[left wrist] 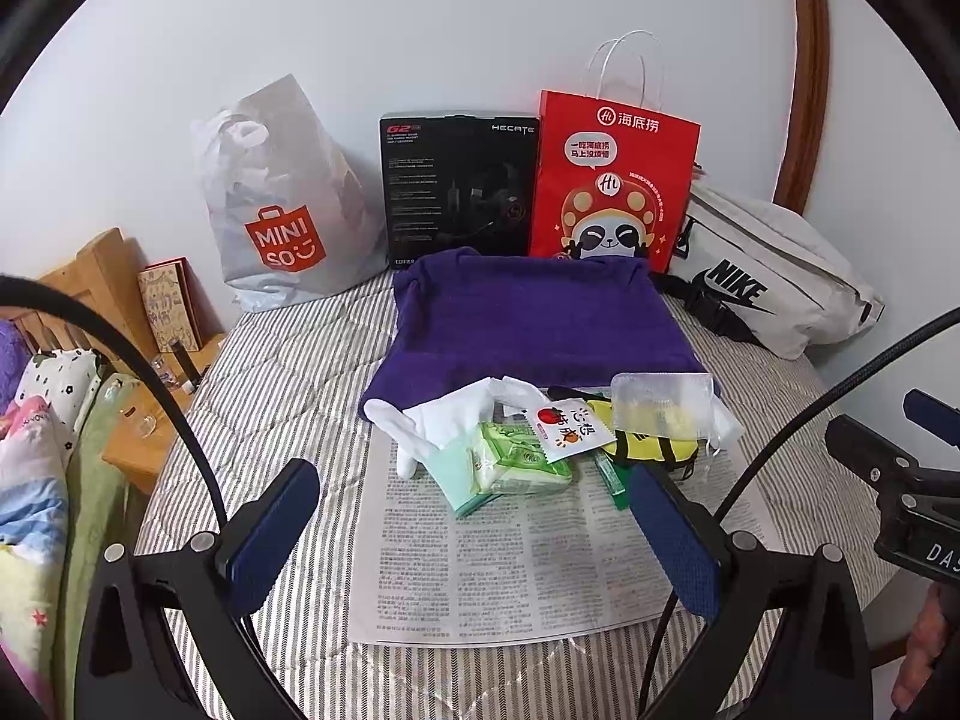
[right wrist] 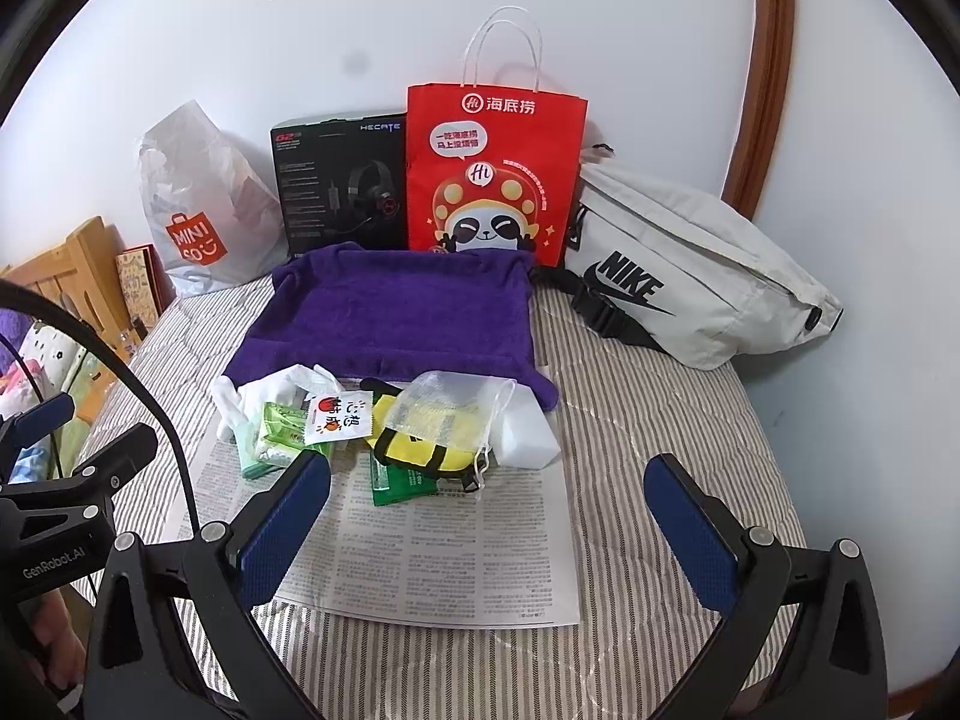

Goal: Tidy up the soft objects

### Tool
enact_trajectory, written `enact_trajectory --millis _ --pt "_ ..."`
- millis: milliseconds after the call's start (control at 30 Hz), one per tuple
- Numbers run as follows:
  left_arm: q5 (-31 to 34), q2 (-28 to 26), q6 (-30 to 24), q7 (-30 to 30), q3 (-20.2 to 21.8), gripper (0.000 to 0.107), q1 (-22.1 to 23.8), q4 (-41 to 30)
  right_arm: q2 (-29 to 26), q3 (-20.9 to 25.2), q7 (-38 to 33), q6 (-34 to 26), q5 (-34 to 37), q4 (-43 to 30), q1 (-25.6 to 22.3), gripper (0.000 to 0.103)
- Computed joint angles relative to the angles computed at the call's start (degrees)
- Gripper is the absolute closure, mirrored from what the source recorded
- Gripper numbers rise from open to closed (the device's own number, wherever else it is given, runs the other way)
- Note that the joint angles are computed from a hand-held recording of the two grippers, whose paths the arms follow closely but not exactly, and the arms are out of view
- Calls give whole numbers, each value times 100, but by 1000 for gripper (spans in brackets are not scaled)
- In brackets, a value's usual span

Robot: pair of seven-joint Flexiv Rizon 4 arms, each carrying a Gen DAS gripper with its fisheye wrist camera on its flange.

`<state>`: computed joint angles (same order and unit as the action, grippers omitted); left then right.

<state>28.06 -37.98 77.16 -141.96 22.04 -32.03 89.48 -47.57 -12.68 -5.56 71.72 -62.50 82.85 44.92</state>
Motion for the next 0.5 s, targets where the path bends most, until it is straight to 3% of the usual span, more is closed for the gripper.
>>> enact_trajectory --millis 500 --pt "21 6 21 -26 8 4 -4 25 -13 42 -73 -54 36 -20 1 0"
